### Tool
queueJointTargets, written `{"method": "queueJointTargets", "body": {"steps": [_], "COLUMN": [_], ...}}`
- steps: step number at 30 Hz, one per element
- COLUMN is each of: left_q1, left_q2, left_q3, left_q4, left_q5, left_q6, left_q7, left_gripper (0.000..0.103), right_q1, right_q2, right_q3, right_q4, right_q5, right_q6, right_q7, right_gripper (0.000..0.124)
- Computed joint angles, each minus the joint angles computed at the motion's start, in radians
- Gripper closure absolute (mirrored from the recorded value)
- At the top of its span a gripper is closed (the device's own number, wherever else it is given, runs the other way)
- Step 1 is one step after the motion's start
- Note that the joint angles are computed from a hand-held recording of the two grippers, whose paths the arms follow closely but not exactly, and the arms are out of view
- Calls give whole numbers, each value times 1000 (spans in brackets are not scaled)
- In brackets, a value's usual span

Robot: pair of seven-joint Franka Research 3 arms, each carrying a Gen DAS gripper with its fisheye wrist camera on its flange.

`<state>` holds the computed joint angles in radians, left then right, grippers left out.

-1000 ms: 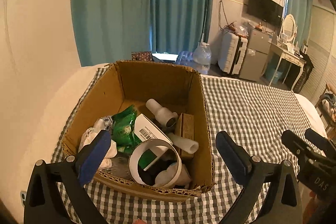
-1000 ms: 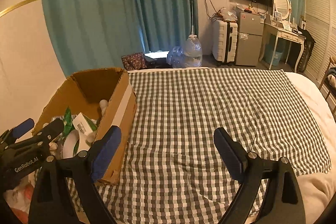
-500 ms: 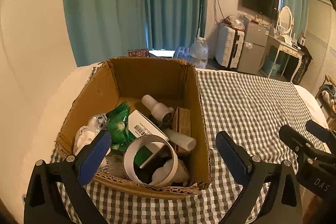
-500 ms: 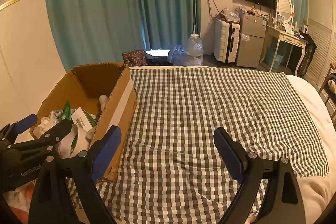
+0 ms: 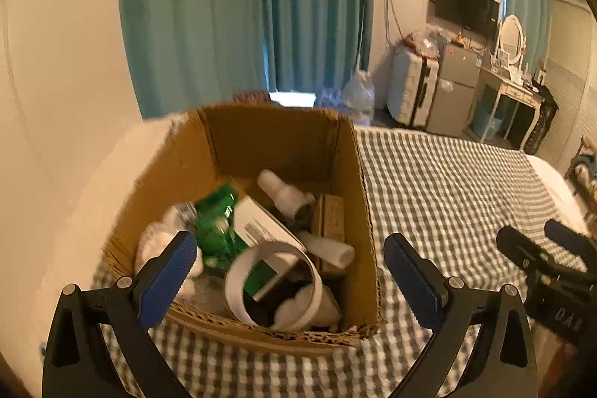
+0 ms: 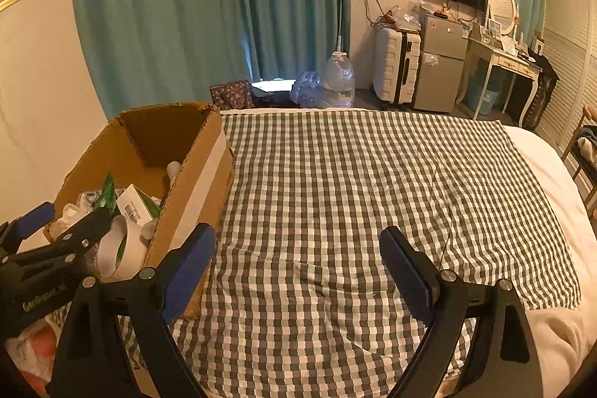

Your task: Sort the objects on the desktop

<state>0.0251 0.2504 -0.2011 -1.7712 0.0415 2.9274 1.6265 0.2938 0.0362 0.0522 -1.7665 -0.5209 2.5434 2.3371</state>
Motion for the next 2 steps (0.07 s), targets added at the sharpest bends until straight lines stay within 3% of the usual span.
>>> {"method": "queueJointTargets", "body": {"steps": [2], "left_q1": [-43], "left_q2": [-3], "left_q3": [48], "left_q4": [0], "left_q5": [86], "left_q6": [7], "left_q7": [-55], "left_gripper": [0], "right_q1": [0], "right_q2": [2], "right_q3": [0], "right_q4": [5], "right_q5": [7], "right_q6": [-8], "right_q7": [-6], "right_gripper": [34]}}
